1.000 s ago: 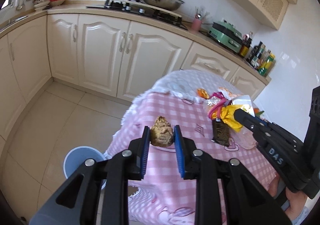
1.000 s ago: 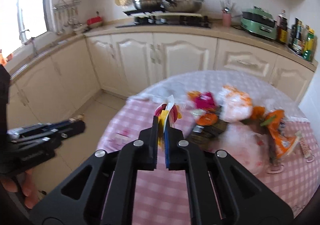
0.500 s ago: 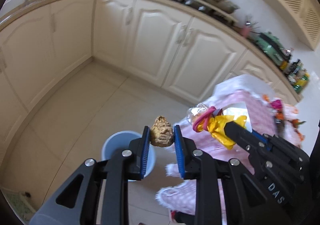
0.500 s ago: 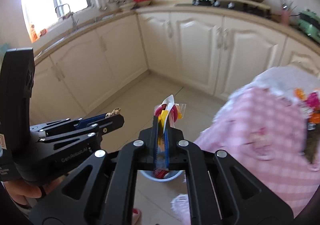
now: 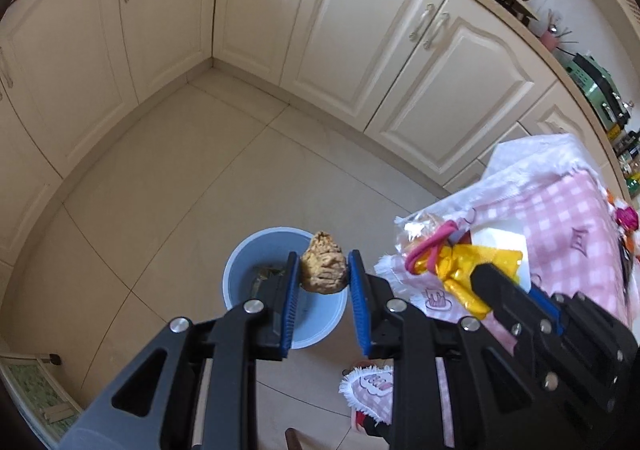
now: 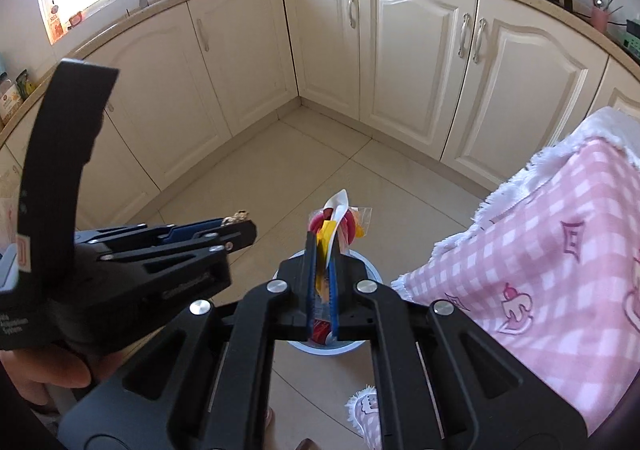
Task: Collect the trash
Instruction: 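Carry both items to the blue bucket and open both tools to drop them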
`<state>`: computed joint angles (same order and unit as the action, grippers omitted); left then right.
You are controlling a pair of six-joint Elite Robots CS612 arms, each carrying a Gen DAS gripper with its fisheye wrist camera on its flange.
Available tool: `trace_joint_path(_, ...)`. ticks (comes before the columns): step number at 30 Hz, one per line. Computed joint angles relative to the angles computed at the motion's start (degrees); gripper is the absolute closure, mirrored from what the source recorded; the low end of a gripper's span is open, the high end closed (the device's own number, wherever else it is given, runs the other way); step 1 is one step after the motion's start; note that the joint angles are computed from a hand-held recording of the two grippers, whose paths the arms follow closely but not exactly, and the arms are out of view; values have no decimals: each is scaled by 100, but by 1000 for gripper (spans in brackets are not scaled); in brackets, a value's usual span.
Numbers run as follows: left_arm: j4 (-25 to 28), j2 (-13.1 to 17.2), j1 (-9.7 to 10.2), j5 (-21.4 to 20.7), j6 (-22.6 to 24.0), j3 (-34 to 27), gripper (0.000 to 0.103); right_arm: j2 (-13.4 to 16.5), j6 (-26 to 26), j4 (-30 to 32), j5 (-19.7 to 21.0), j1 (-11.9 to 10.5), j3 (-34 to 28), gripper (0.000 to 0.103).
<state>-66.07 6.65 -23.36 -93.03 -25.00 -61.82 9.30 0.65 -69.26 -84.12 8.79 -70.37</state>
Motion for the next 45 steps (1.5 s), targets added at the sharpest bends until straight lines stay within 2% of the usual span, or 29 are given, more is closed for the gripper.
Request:
trace_joint_path(3, -9, -20, -11, 30, 8, 98, 77, 21, 26, -13, 1, -14, 59, 98)
trace_joint_path(6, -11, -21, -26, 153, -12, 123, 63, 41, 40, -22, 0, -27, 102, 98)
trace_joint_path(11, -37, -7, -35, 325, -100, 104, 56, 59, 39, -36, -11, -31, 169, 98)
trace_joint_path(30, 75, 24, 37, 542, -303, -15, 54, 8, 95, -151, 141, 8, 548, 97)
trace_joint_path(39, 72, 19, 36, 642, -229, -89, 54, -43, 183, -256, 85, 37, 622, 94)
trace_joint_path(42, 72, 11, 37, 660, -237, -139, 54, -64, 217, -265, 85, 31, 615, 92)
trace_joint_path(44, 77, 1, 38, 666, -226, -174, 54, -76, 244, -285, 26, 34, 590, 87)
trace_joint_path(45, 77, -1, 34, 678, -222, -200, 54, -79, 272, -294, 50, 31, 575, 80)
